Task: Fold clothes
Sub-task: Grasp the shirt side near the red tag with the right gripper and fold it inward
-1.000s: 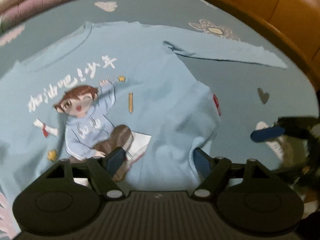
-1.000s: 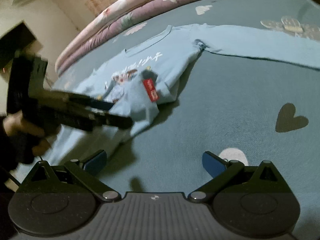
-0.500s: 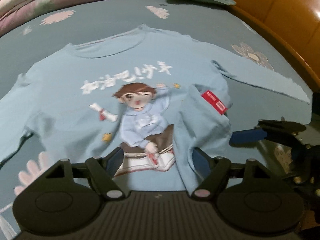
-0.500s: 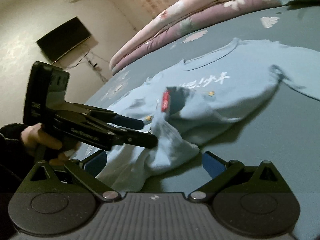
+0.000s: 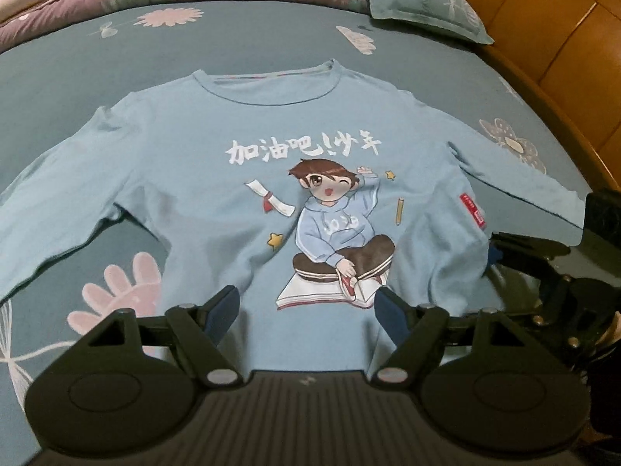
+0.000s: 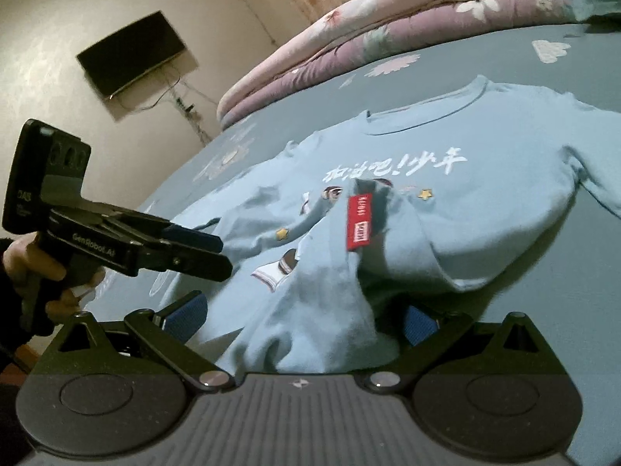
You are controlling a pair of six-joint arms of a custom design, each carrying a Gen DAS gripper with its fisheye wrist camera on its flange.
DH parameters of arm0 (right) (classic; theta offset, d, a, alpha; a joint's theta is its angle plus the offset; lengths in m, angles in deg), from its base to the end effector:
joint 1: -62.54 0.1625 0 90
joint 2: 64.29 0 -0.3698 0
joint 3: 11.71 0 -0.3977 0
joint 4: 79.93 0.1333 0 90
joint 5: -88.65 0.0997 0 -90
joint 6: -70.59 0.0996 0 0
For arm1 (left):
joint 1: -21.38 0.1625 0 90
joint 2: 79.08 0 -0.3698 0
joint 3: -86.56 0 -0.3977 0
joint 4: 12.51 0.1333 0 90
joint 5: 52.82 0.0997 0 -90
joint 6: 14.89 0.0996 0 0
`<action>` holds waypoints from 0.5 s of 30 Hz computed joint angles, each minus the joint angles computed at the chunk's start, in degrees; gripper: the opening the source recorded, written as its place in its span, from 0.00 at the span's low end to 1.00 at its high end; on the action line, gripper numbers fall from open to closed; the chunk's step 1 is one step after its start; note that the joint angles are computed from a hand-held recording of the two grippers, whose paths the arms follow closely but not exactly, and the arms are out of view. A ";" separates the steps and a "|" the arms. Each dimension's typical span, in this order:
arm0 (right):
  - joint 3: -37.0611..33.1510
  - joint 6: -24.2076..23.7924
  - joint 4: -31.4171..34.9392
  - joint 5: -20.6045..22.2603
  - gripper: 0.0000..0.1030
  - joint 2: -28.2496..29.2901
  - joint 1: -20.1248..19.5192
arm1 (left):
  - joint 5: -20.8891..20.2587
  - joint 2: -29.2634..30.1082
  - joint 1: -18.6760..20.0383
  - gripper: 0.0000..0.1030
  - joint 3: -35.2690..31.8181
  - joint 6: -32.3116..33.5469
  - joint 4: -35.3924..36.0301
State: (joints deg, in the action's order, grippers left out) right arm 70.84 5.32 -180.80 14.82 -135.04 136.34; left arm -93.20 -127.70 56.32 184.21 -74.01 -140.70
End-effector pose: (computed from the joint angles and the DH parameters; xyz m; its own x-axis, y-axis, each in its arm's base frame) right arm -0.0154 -0.6301 0.3330 -0.6387 -0.7582 -0.1312 -0.7199 0.6490 -0.2461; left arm -0.3647 -0.5099 0.0576 -0.8212 -0.1681 -0.5454 0.1956 0.8149 -0.5456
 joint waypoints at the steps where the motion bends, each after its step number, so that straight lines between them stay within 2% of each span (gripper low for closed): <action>1: -1.06 0.01 2.44 -0.64 1.00 0.18 -0.06 | 0.05 -0.27 -0.11 0.74 0.29 -0.26 0.08; 6: -6.33 -0.50 14.26 -1.53 1.00 1.34 -1.80 | 0.10 -1.28 -0.26 0.74 1.86 -1.93 -0.06; 7: -6.27 0.45 14.00 -1.57 1.00 1.44 -2.15 | 0.04 -1.34 -0.18 0.74 2.09 -2.20 -0.24; 12: -7.54 1.25 16.31 6.10 1.00 3.15 -5.08 | -0.24 -1.36 -0.39 0.74 2.60 -2.01 -1.25; 15: -5.82 3.14 14.07 6.12 0.96 1.99 -5.12 | -0.29 -1.75 -0.66 0.74 3.52 -2.05 -2.35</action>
